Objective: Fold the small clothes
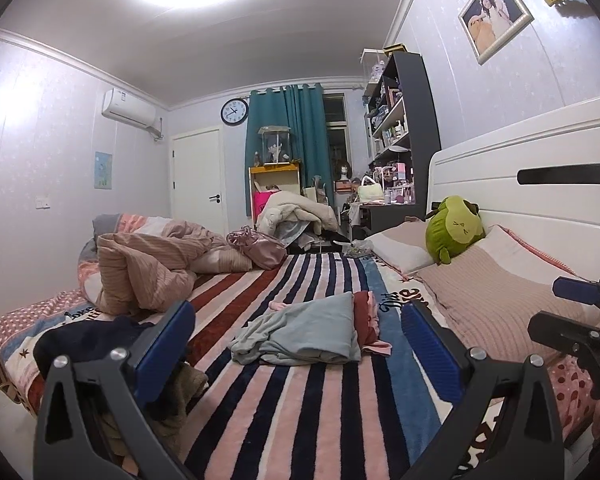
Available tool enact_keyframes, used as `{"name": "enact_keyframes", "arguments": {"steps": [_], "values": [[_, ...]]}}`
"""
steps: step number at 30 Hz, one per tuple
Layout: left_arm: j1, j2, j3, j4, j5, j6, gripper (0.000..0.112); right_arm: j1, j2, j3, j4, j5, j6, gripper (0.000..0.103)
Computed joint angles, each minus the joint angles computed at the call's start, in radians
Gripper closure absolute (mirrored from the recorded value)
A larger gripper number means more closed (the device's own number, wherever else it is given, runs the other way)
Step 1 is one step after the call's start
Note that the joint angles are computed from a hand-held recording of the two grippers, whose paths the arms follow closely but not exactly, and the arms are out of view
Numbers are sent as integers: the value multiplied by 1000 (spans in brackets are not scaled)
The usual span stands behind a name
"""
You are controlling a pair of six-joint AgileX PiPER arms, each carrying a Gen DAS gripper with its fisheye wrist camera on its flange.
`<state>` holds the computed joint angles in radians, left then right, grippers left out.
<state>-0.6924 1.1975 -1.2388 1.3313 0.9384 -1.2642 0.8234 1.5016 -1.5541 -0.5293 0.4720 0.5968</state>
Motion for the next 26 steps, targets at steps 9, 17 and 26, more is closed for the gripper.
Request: {"name": "enact_keyframes", "arguments": {"steps": [9,17,26], "values": [[9,2,1,-4,-5,6,11,14,20,-26,-37,16,41,0],[32,9,4,-26,-28,25,10,21,28,-30,-47,15,53,0],[132,33,-2,-78,-130,59,10,43,60,-58,-101,25,117,0]]}}
